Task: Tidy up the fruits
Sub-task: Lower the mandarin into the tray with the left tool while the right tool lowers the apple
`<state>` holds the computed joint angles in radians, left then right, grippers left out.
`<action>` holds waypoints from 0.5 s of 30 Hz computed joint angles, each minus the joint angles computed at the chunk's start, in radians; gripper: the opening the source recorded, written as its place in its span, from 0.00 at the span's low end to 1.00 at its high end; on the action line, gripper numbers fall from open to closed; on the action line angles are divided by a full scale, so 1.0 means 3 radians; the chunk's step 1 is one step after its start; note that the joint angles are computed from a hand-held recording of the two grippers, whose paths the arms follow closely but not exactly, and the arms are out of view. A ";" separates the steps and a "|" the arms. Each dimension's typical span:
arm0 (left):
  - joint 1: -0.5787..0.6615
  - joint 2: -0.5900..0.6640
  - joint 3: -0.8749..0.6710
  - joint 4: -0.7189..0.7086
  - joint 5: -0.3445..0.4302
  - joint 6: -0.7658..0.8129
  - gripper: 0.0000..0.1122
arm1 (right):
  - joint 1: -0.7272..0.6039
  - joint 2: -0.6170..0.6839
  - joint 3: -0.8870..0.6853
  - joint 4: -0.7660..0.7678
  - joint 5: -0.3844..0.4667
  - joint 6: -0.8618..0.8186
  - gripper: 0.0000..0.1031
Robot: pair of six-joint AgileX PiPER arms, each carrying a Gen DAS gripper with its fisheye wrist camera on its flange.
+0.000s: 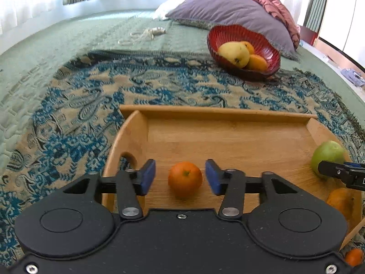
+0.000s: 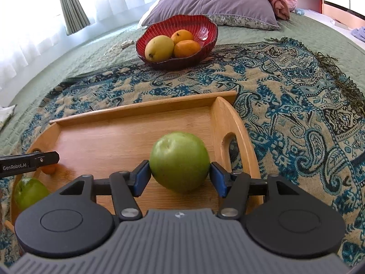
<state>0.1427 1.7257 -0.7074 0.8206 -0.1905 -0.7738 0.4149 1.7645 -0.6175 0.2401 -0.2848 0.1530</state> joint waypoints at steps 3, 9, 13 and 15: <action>0.0062 -0.0190 0.0167 0.0024 -0.0140 0.0089 0.55 | -0.0023 -0.0105 0.0096 -0.0111 -0.0057 0.0094 0.72; 0.0229 -0.0686 0.0636 0.0095 -0.0516 0.0257 0.70 | -0.0008 -0.0473 0.0513 -0.0275 -0.0399 0.0104 0.77; 0.0362 -0.1069 0.0991 0.0253 -0.0727 0.0221 0.75 | 0.0054 -0.0748 0.0838 -0.0191 -0.0630 -0.0034 0.81; 0.0463 -0.1241 0.1163 0.0375 -0.0846 0.0172 0.76 | 0.0104 -0.0872 0.1038 -0.0124 -0.0820 -0.0100 0.83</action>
